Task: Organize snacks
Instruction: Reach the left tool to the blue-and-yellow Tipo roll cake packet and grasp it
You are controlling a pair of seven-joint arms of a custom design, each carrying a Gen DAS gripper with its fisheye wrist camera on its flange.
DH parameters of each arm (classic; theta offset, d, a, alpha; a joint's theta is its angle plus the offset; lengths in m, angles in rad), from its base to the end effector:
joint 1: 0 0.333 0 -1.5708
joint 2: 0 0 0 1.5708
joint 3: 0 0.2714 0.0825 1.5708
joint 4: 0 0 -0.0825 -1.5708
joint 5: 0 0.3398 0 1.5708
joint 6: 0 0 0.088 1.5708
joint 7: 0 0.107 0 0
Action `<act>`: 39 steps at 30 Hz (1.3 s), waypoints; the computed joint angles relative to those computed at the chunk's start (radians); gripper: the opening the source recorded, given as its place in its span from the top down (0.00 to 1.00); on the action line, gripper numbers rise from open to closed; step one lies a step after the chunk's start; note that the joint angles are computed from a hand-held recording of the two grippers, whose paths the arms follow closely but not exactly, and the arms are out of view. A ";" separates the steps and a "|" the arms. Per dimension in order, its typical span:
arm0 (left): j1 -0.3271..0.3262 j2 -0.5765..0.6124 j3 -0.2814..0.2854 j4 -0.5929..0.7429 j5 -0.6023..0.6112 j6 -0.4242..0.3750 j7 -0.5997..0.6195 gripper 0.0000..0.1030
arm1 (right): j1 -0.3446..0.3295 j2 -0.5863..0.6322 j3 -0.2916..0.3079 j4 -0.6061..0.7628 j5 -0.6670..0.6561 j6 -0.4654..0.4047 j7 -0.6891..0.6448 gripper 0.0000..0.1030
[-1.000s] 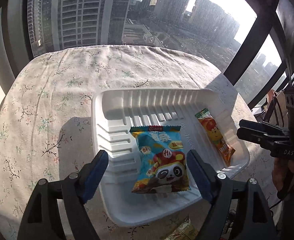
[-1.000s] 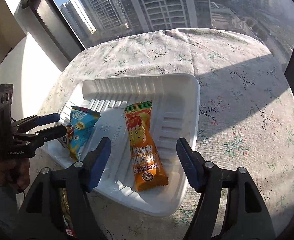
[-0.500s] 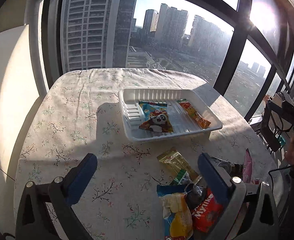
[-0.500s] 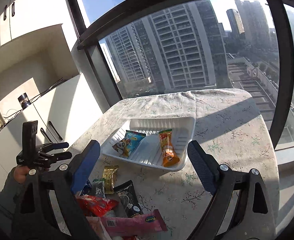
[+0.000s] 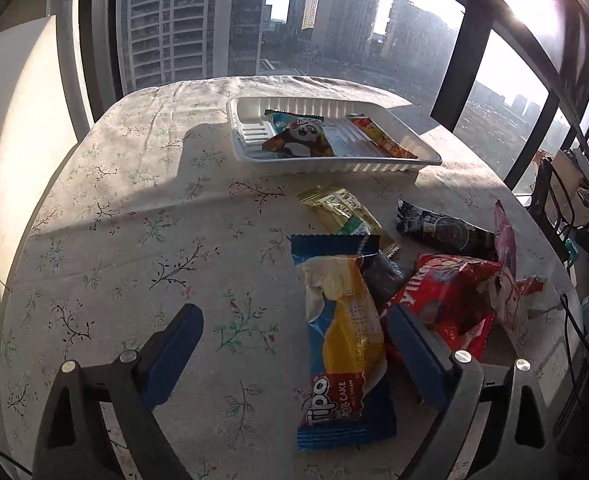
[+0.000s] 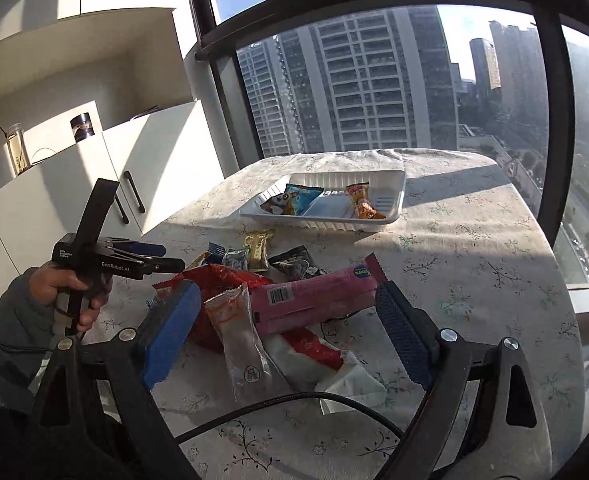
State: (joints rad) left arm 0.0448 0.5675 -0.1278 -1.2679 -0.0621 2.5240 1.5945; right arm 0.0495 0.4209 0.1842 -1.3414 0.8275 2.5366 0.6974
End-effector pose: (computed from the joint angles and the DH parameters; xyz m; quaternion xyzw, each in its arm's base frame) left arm 0.6997 -0.0333 0.4838 -0.6560 0.6722 -0.2839 0.1929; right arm 0.6606 0.1211 0.5477 -0.7547 0.4230 -0.1420 0.4810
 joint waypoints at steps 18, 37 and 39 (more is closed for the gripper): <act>-0.029 0.144 -0.001 0.254 0.030 -0.217 0.043 0.46 | -0.024 0.006 0.018 -0.009 0.076 -0.047 -0.044 0.14; -0.024 0.123 -0.003 0.197 0.028 -0.186 0.019 0.71 | 0.022 0.066 -0.013 0.092 -0.061 -0.040 -0.078 0.14; -0.022 0.117 -0.004 0.185 0.022 -0.179 0.017 0.72 | 0.027 0.120 -0.027 0.187 -0.130 -0.061 -0.039 0.14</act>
State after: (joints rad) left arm 0.0229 0.6846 -0.1319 -1.0825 -0.0399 2.3451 1.6114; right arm 0.0760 0.5405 0.1567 -1.1544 0.6970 2.4752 0.6584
